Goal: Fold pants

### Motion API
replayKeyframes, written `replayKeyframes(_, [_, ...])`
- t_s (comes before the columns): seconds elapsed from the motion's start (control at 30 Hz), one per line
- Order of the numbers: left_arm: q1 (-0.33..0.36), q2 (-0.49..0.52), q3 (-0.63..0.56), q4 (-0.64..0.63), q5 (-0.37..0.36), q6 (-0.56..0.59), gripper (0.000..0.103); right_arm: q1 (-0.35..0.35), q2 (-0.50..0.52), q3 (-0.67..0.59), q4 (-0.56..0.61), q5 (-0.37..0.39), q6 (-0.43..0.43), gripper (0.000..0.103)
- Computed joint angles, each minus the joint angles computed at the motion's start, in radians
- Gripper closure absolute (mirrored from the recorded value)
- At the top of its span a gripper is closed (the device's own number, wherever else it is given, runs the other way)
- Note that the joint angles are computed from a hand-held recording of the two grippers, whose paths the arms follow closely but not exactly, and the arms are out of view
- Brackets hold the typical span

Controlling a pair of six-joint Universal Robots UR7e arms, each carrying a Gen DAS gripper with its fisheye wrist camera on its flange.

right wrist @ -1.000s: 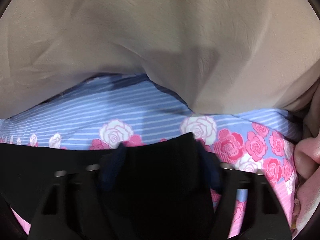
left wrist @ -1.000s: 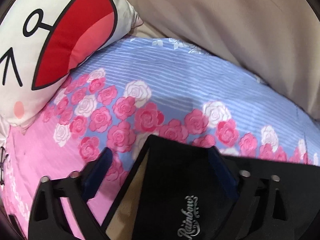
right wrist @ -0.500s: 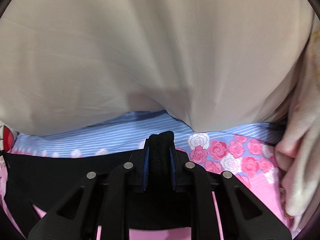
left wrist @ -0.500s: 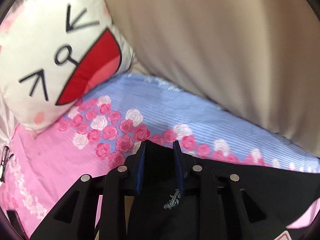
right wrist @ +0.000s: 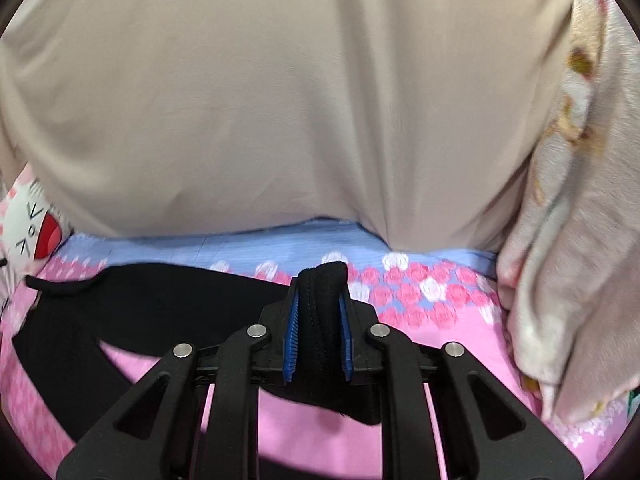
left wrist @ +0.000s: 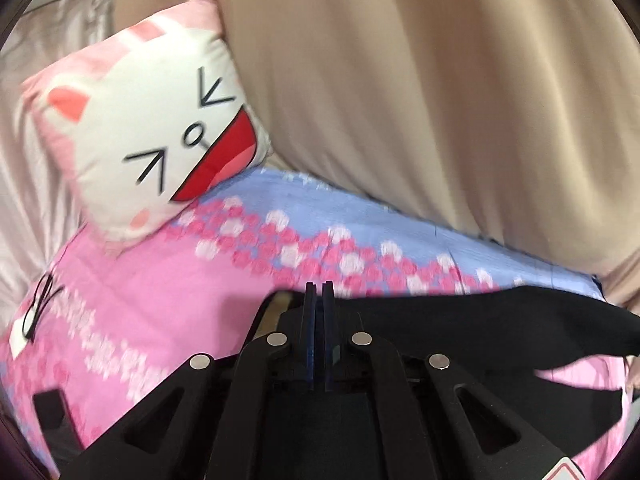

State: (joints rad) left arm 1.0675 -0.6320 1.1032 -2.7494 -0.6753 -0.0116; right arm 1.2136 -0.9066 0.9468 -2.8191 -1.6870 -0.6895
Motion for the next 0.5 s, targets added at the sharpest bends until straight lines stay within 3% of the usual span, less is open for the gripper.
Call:
replayKeyframes(0.1, [-0.008, -0.082, 0.156, 0.027, 0.019, -0.059, 0.102, -0.015, -0.065, 0.13, -0.049, 0.005, 0.001, 0.087])
replayKeyframes(0.2, [-0.003, -0.102, 0.211, 0.086, 0.008, -0.123, 0.085, -0.029, -0.087, 0.192, -0.076, 0.02, 0.014, 0.087])
replayKeyframes(0.27, [0.009, -0.092, 0.215, 0.12, -0.005, -0.187, 0.037, -0.032, -0.089, 0.212, -0.087, 0.027, 0.023, 0.087])
replayKeyframes(0.4, [0.035, -0.025, 0.132, 0.108, -0.035, -0.216, 0.034, -0.031, -0.096, 0.237, -0.097, 0.028, 0.03, 0.087])
replayKeyframes(0.5, [0.068, 0.055, -0.038, 0.187, -0.056, -0.248, 0.027, -0.029, -0.096, 0.24, -0.1, 0.023, 0.039, 0.087])
